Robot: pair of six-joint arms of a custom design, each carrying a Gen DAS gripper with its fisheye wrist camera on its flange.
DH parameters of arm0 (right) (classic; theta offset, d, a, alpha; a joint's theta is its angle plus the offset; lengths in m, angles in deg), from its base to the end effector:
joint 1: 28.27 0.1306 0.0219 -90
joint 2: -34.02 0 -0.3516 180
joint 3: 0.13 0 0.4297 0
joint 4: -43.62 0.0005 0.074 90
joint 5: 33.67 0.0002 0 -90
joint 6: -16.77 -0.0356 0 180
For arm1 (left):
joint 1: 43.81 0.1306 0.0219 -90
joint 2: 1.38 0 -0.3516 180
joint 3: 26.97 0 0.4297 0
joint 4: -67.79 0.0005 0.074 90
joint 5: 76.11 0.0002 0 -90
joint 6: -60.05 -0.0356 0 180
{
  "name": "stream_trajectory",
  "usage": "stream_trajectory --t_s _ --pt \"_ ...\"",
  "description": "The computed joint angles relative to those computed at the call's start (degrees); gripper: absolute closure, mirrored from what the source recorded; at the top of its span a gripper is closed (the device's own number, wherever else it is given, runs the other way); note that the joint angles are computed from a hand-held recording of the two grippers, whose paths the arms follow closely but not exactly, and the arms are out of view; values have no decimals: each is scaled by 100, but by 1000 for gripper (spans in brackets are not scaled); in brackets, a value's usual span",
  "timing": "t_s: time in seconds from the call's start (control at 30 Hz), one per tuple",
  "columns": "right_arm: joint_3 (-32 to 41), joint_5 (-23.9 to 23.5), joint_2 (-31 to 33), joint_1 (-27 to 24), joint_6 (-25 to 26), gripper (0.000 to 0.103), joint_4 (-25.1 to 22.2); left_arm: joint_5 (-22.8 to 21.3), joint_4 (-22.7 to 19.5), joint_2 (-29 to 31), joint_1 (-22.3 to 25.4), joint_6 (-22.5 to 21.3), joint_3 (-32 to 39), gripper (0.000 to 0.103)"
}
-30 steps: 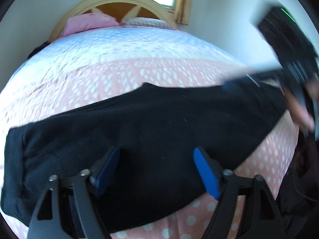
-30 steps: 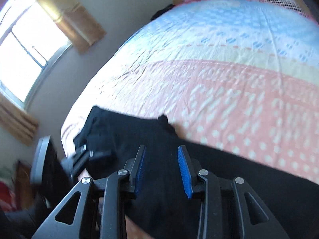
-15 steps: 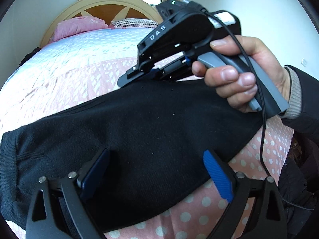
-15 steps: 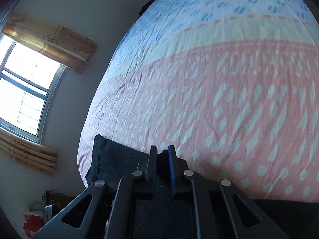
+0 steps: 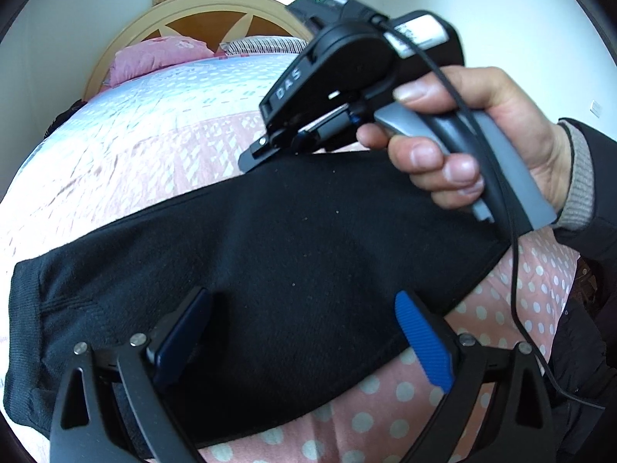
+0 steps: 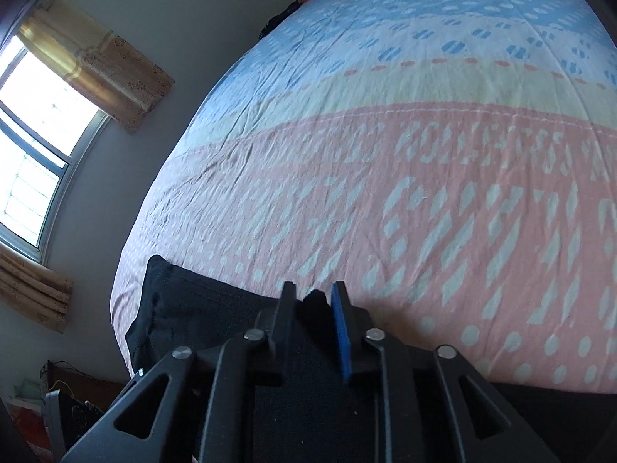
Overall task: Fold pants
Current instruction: 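Lay the folded pants flat and open both tools, withdrawing them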
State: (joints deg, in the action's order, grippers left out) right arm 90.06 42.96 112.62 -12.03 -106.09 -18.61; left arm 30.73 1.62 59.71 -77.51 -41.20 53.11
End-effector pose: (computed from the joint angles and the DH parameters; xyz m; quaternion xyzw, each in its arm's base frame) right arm 0.4223 0.1311 0.4775 0.0964 0.9310 0.2387 0.2587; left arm 0.2698 -0.1930 0.4988 0.4015 0.8306 -0.2040 0.3277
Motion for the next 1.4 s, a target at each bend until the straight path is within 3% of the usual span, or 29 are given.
stream_trajectory --t_s 0.07,0.2,0.3,0.37,0.5,0.67,0.73,0.77,0.87,0.97,1.03,1.13,1.23,1.33,1.4 --pt "-40 348 -292 20 242 58 -192 -5 4 -26 20 45 8 4" --pt "-258 1037 -990 364 771 58 -466 150 -155 -78 392 76 183 4" --pt "-395 1703 -1395 1015 1077 58 -600 -333 181 -161 905 -69 242 3" --pt "-450 1939 -1435 1541 1110 58 -590 -569 196 -37 1343 -34 324 2" --pt "-600 2145 -1228 2383 1284 58 -607 -561 123 233 2193 404 330 2" --pt "-728 2545 -963 2753 1515 58 -732 -146 -80 450 2594 628 312 2" --pt "-747 2759 -864 2802 1634 65 -799 -214 -110 471 2580 579 287 2" --pt "-721 2909 -818 2827 1647 74 -865 -284 -135 420 2545 566 244 1" --pt "-689 2766 -813 2827 1553 75 -863 -589 -159 490 2387 568 307 0" --pt "-791 2975 -963 2954 1397 74 -816 -657 -95 464 2354 636 278 0" --pt "-1012 2856 -1334 2906 1170 74 -645 -860 60 340 2344 776 213 0" --pt "-1343 3203 -2007 2854 778 74 -735 -1140 305 132 2174 755 201 0" --pt "-1618 3637 -2729 2779 379 74 -1217 -950 406 -76 1777 723 293 0" --pt "-1761 4488 -3300 2823 -83 74 -2195 -817 401 -213 1107 697 329 0" --pt "-1884 4463 -3797 2548 -458 74 -2697 -906 409 -261 479 632 306 0"
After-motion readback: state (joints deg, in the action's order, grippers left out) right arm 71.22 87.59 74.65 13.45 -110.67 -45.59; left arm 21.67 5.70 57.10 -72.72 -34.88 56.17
